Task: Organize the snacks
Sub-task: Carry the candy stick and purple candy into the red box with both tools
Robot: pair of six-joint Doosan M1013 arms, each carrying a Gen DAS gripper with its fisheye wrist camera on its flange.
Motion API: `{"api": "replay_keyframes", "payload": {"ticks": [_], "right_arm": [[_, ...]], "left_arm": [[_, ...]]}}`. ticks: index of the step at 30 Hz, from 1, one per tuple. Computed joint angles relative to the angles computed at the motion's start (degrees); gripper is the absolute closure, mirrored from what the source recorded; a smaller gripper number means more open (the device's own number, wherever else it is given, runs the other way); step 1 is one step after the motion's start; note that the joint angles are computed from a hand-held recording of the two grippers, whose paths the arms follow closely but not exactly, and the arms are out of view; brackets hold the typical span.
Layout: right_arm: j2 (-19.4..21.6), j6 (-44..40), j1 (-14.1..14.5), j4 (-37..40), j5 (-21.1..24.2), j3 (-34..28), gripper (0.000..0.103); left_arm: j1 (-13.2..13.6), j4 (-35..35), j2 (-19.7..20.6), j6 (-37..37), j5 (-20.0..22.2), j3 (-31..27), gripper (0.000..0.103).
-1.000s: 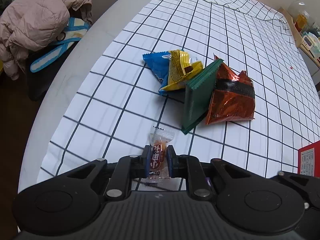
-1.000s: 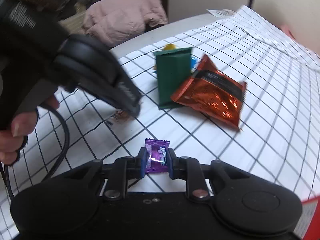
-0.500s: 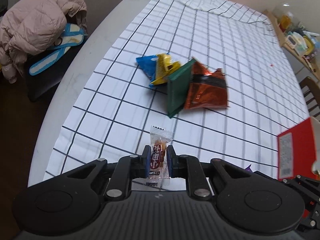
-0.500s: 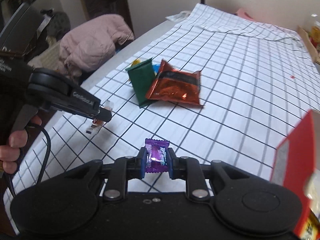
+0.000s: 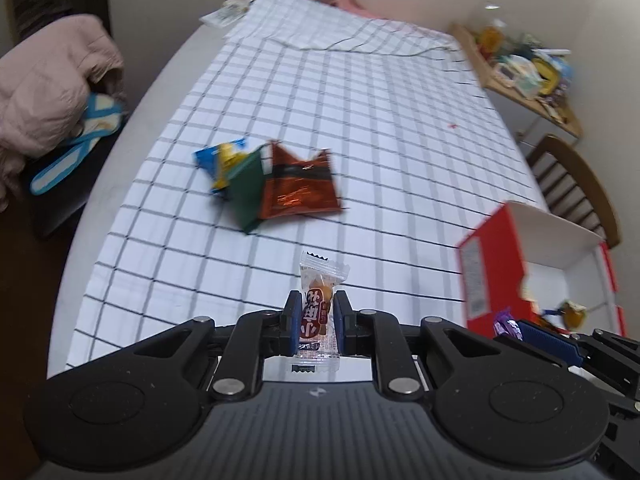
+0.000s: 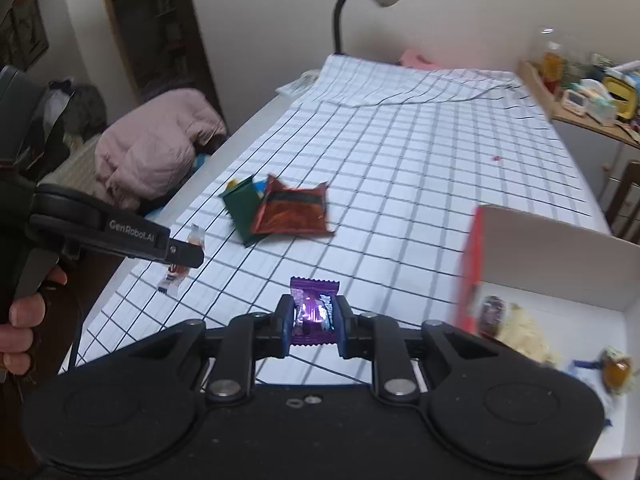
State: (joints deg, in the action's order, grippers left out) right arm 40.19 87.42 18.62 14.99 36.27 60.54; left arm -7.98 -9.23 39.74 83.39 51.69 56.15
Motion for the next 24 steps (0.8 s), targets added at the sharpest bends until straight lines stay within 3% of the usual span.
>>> {"api": "replay_keyframes", "payload": {"ticks": [9,24], "right_arm": [[-4.66,6.04,-2.04,-3.83,-4.41,6.73,0.084],[-9.48,13.93,-5.75,-12.16,-8.82,14.65,0.084]], "left_arm": [[-3.04,-3.29,-1.59,5.72,-1.13,0.46,0.087],[-8.76,-4.75,-0.51,10.96,-0.25,-2.66,0.087]]}}
